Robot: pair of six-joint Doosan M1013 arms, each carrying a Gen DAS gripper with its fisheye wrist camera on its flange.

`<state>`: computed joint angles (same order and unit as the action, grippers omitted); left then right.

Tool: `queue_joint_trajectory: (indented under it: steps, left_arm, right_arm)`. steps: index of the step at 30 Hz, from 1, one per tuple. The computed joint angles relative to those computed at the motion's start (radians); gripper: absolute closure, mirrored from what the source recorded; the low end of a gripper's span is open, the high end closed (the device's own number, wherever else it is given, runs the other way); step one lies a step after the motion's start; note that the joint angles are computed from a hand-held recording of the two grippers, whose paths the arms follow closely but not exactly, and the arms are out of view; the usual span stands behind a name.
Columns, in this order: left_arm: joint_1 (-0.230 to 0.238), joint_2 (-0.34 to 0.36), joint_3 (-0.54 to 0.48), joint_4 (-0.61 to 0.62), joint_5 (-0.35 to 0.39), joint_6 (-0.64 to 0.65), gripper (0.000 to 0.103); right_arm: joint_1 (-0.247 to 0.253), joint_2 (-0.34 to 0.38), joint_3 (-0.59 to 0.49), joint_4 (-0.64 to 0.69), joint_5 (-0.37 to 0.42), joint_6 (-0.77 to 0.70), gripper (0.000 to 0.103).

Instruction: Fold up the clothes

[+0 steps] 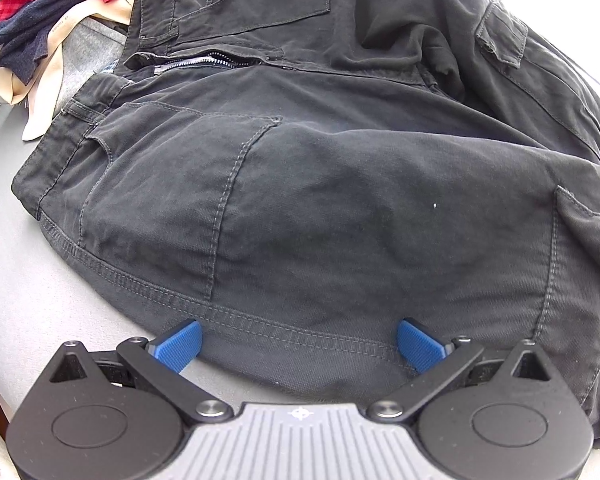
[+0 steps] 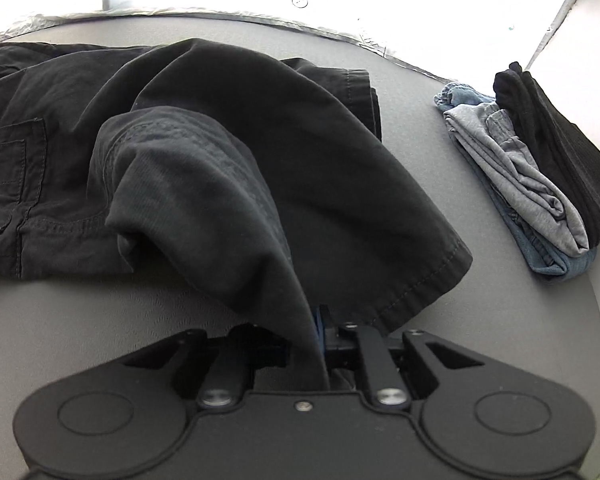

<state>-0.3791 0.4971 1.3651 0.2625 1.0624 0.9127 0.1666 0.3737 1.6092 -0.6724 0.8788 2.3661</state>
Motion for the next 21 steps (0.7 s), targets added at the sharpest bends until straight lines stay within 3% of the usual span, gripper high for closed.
queue_joint_trajectory:
  steps: [7, 11, 14, 18, 21]
  left_arm:
    - [0.025, 0.015, -0.026, -0.067, 0.024, 0.071, 0.0]
    - [0.041, 0.04, -0.071, -0.115, 0.085, 0.145, 0.0]
    - [0.05, 0.058, -0.106, -0.149, 0.135, 0.231, 0.0]
    - [0.053, 0.059, -0.107, -0.151, 0.134, 0.318, 0.0]
    - [0.062, 0.059, -0.103, -0.171, 0.123, 0.325, 0.0]
  right_arm:
    - [0.016, -0.038, 0.052, -0.257, 0.075, 0.219, 0.099]
    - [0.033, -0.069, 0.076, -0.426, 0.16, 0.312, 0.1]
    - [0.039, -0.089, 0.082, -0.47, 0.201, 0.351, 0.099]
    - [0.034, -0.081, 0.081, -0.355, 0.251, 0.279, 0.099]
    - [-0.002, -0.068, 0.076, -0.127, 0.269, 0.186, 0.093]
